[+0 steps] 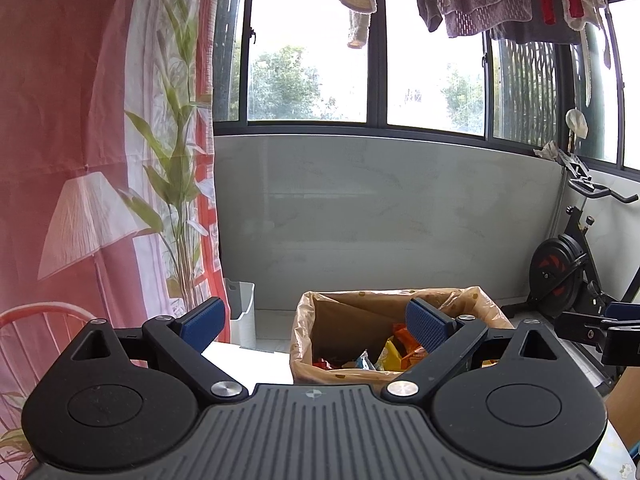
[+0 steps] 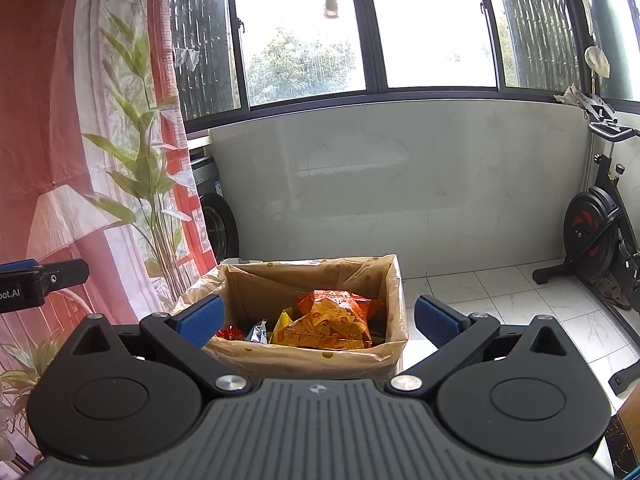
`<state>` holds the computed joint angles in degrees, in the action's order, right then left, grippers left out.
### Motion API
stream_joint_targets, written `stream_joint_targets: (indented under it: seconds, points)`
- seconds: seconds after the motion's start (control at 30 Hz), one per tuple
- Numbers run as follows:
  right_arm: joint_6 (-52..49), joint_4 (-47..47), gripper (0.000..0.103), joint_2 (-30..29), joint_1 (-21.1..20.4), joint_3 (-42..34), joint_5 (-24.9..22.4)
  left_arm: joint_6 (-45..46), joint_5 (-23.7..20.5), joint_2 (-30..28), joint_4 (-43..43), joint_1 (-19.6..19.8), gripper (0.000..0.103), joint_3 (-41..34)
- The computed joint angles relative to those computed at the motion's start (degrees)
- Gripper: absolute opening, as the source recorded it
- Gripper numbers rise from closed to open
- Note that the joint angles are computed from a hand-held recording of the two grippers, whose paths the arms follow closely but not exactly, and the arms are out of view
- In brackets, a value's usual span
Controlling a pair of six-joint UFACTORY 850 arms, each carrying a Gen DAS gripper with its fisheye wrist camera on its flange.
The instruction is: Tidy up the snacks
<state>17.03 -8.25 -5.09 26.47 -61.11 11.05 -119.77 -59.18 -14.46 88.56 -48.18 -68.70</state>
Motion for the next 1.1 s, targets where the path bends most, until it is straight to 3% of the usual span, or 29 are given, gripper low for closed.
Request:
stream_joint_targets:
  seconds: [1.1]
  points:
    - [-1.00, 0.46, 0.103, 0.29, -0.21, 0.44, 0.41, -0.98, -0.48, 0.04, -1.00, 0.04, 0.098, 0.07]
